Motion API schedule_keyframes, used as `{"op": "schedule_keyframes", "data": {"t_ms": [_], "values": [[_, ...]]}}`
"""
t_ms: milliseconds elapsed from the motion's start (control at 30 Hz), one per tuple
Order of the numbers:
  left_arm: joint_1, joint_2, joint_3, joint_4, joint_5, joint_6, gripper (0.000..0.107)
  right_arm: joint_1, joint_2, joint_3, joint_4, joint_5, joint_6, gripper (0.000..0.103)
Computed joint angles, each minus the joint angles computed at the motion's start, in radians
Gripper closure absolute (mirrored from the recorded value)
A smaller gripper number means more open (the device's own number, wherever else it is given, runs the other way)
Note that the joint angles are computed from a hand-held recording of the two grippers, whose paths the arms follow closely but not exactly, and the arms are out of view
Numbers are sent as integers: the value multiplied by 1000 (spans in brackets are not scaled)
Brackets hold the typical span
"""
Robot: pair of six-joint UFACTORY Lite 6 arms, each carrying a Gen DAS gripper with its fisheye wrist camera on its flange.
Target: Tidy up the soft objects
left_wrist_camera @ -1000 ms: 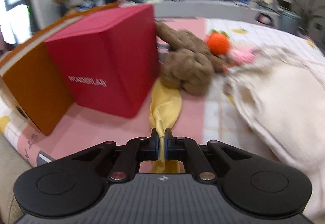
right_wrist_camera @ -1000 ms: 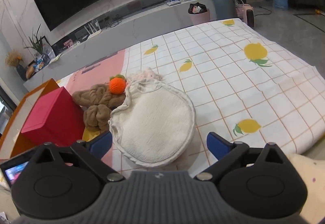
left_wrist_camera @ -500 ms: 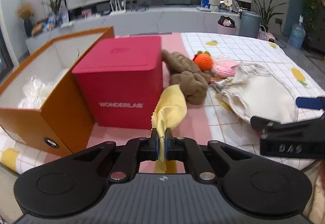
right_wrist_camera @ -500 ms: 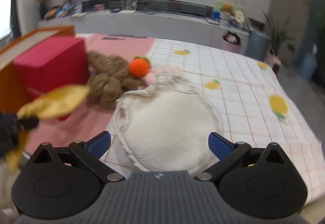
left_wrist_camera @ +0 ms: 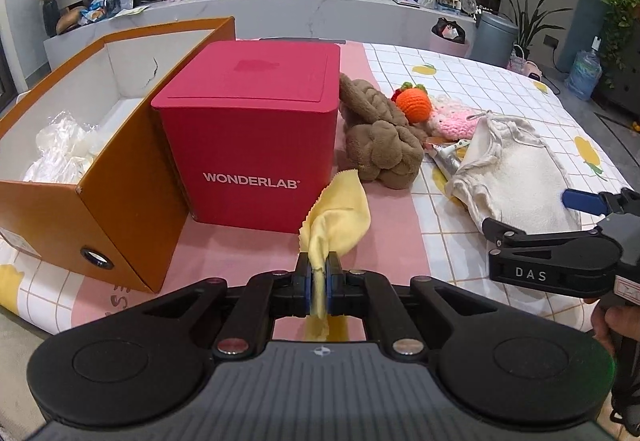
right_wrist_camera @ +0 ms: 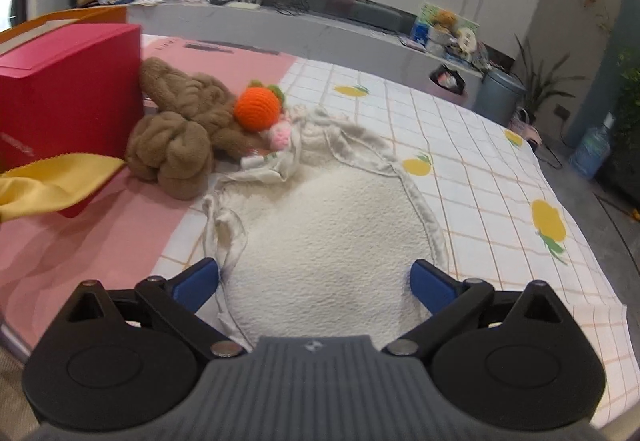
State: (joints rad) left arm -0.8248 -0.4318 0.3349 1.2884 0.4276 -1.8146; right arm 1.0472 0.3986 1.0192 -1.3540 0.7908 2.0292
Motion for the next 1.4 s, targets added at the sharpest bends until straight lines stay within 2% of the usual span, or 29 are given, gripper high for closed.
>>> {"op": "schedule_keyframes", "data": {"t_ms": [100, 200, 367, 500, 700, 900, 933, 1000, 1033, 1100, 1167, 1233, 1300, 1400], "values": [[-20, -2, -4, 7, 34, -30, 98, 31, -18, -13, -28, 18, 9, 32], [-43, -15, -9, 1, 58, -42, 98, 39, -6, 14, 17, 45, -30, 45], [-61, -81, -37, -41, 89, -7, 98, 40, -98, -31, 33, 26, -3, 62], [-52, -125, -48, -79, 102, 32, 98, 46, -235, -100, 70, -8, 48, 66], [-48, -159, -44, -122, 129, 70, 98, 40, -502, -276, 40, -90, 317, 70], [-65, -192, -44, -159, 148, 104, 98, 7, -683, -409, -52, -190, 563, 72], [-74, -195, -44, -161, 154, 102, 98, -9, -701, -424, -57, -221, 592, 72], [-91, -197, -44, -167, 164, 98, 98, -41, -690, -415, 8, -271, 524, 69], [-95, -197, -43, -173, 164, 101, 97, -42, -667, -393, 88, -262, 427, 67], [-97, -195, -42, -187, 157, 116, 95, -42, -637, -375, 149, -244, 357, 53], [-110, -195, -42, -191, 161, 116, 94, -64, -657, -392, 184, -272, 344, 52], [-126, -192, -40, -186, 172, 107, 93, -52, -651, -366, 284, -202, 242, 43], [-132, -192, -39, -185, 170, 108, 93, -25, -616, -319, 329, -121, 123, 21], [-144, -190, -40, -179, 175, 95, 91, -12, -635, -323, 326, -162, 35, 11]]}}
